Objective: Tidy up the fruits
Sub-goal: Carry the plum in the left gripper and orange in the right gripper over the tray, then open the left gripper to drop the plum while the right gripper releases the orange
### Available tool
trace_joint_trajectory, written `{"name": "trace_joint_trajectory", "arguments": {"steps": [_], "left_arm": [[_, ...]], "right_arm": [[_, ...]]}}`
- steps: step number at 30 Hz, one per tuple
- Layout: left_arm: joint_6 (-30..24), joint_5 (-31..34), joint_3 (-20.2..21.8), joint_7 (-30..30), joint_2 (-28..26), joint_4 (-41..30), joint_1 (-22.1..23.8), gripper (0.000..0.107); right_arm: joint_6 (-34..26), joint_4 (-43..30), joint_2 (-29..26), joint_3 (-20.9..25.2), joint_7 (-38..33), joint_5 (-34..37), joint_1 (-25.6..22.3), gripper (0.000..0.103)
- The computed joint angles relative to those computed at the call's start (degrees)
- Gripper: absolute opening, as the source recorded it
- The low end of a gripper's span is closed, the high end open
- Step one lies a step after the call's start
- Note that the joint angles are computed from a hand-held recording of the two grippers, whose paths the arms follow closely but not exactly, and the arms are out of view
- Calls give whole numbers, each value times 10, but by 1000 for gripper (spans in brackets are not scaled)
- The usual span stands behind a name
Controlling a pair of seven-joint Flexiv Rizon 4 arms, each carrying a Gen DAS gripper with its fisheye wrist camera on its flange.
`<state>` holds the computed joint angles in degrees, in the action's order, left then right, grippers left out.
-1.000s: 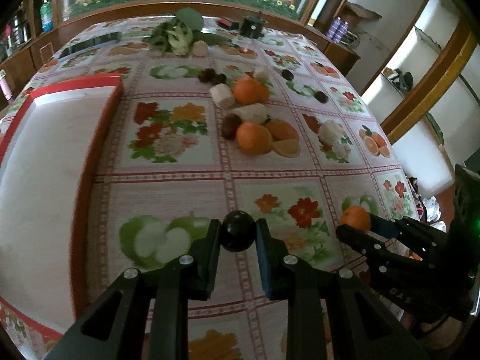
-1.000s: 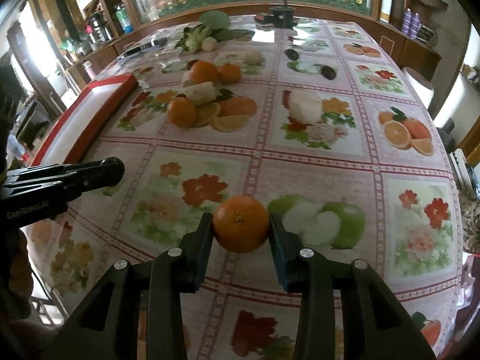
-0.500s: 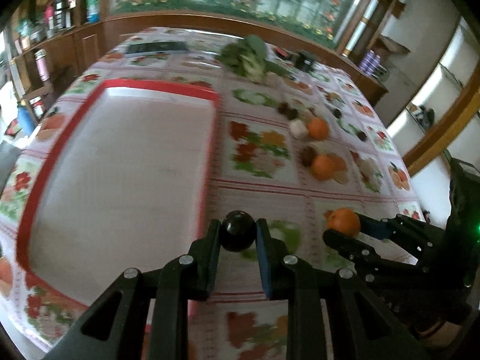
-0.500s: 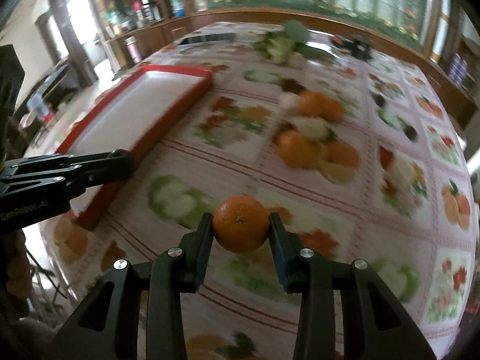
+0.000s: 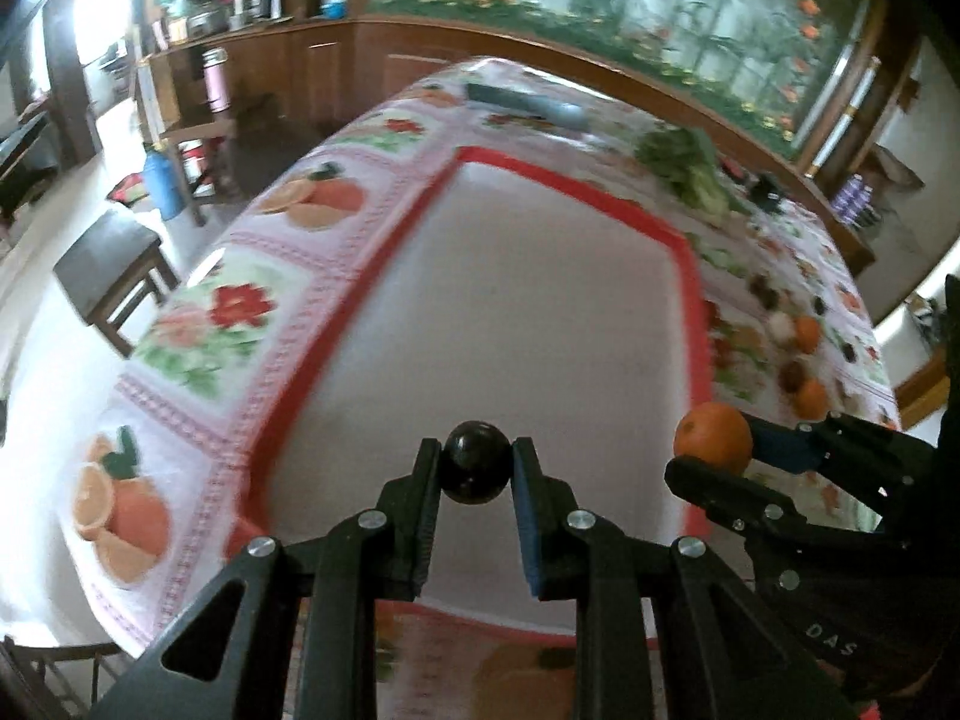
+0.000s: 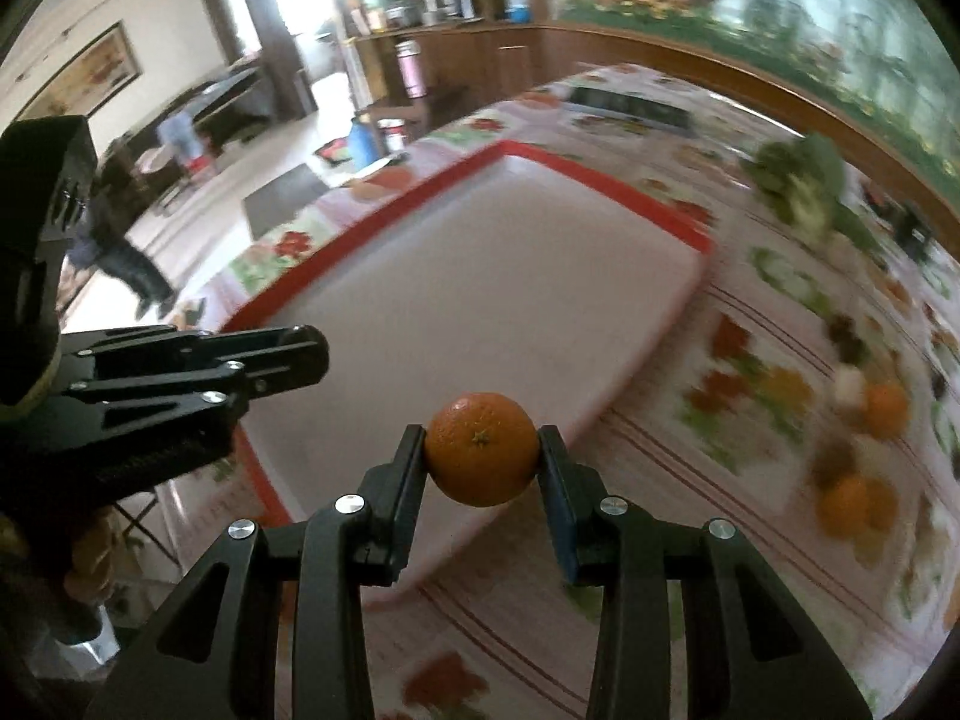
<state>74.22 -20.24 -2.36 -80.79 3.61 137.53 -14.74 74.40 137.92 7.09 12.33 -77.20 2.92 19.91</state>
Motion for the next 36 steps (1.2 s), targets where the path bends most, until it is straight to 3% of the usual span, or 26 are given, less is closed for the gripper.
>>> {"name": "trace_joint_trajectory", "arguments": {"steps": [6,16,20,30,36], "left_arm": [[-6,0,12,0,-11,5,21,26],[-15,24,11,-12,-17,8,36,26],[-25,57,9,-39,-19,-1,41,28],[-38,103,4,-100,-3,-6,39,53],[-46,131,-3,-139,9,-11,32,55]], "right_arm": [[-13,-39,-54,11,-27,24,24,36],[-39,-58,-76,27,-23,37,25,36],[-36,-43,-64,27,7,5,22,48],[-4,4,-18,26,44,-39,18,49],[10,36,29,21,58,-43,11,54]]}}
